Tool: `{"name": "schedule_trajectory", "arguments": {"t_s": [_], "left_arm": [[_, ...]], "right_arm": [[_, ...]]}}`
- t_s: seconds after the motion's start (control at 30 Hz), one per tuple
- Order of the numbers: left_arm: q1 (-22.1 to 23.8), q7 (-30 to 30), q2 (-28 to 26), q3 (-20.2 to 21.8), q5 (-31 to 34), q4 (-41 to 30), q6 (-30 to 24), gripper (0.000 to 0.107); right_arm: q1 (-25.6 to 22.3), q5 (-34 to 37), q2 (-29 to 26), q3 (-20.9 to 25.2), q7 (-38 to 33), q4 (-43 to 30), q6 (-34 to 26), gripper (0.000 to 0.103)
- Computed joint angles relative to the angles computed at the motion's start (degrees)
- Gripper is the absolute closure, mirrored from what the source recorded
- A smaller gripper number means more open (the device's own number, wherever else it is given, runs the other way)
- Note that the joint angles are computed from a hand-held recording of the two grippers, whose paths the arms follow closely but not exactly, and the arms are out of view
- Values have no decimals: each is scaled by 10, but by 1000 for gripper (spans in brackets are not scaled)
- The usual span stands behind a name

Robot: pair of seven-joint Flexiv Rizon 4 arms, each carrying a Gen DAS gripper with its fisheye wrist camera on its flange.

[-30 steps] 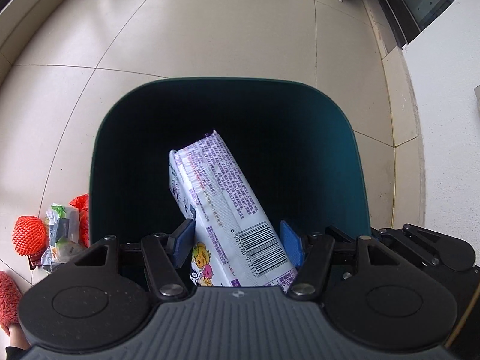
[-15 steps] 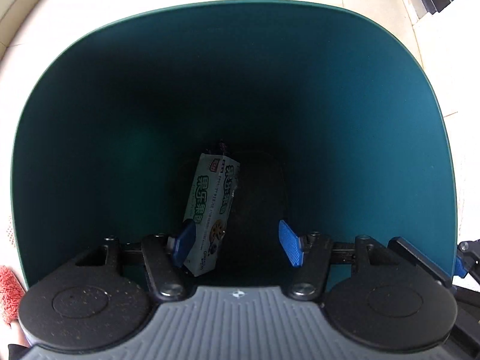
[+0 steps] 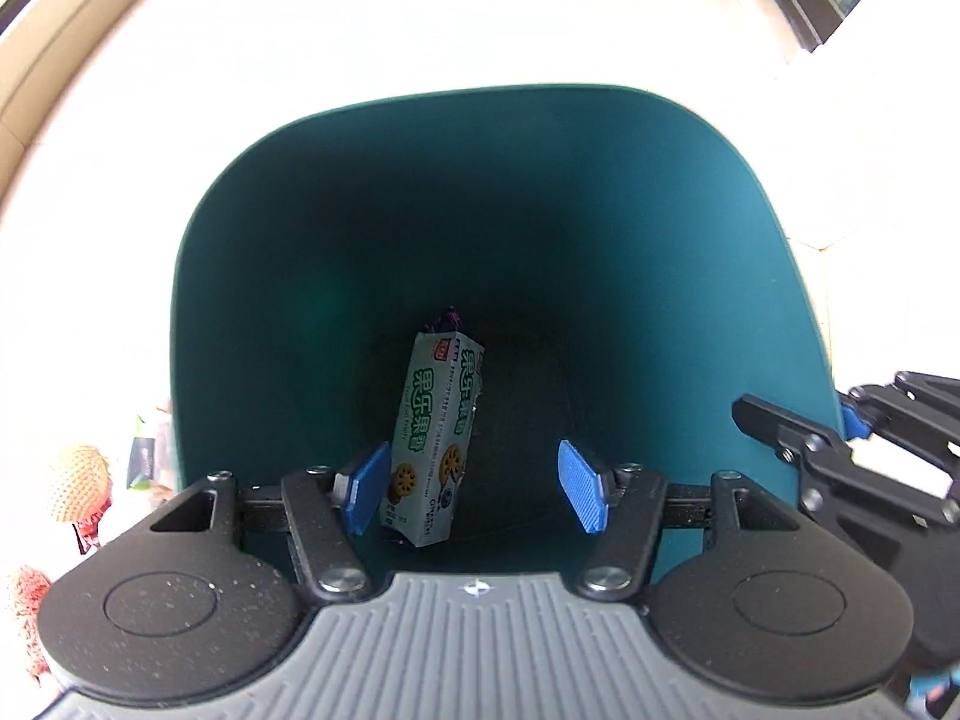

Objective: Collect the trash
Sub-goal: 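Open the left tool to drop the wrapper into the wastebasket, then move the left tool to the white tissue and close on it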

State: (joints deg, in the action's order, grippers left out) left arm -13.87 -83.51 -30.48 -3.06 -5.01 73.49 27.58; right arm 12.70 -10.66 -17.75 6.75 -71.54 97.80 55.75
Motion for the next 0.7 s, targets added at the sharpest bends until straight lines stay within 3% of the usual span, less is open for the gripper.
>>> {"name": "schedule_trajectory", "arguments": {"t_s": [0.7], "left_arm": [[45, 76, 146, -1, -63, 163, 97, 41]], "right_arm": [[17, -32, 6, -2, 41, 8, -16, 92]]}}
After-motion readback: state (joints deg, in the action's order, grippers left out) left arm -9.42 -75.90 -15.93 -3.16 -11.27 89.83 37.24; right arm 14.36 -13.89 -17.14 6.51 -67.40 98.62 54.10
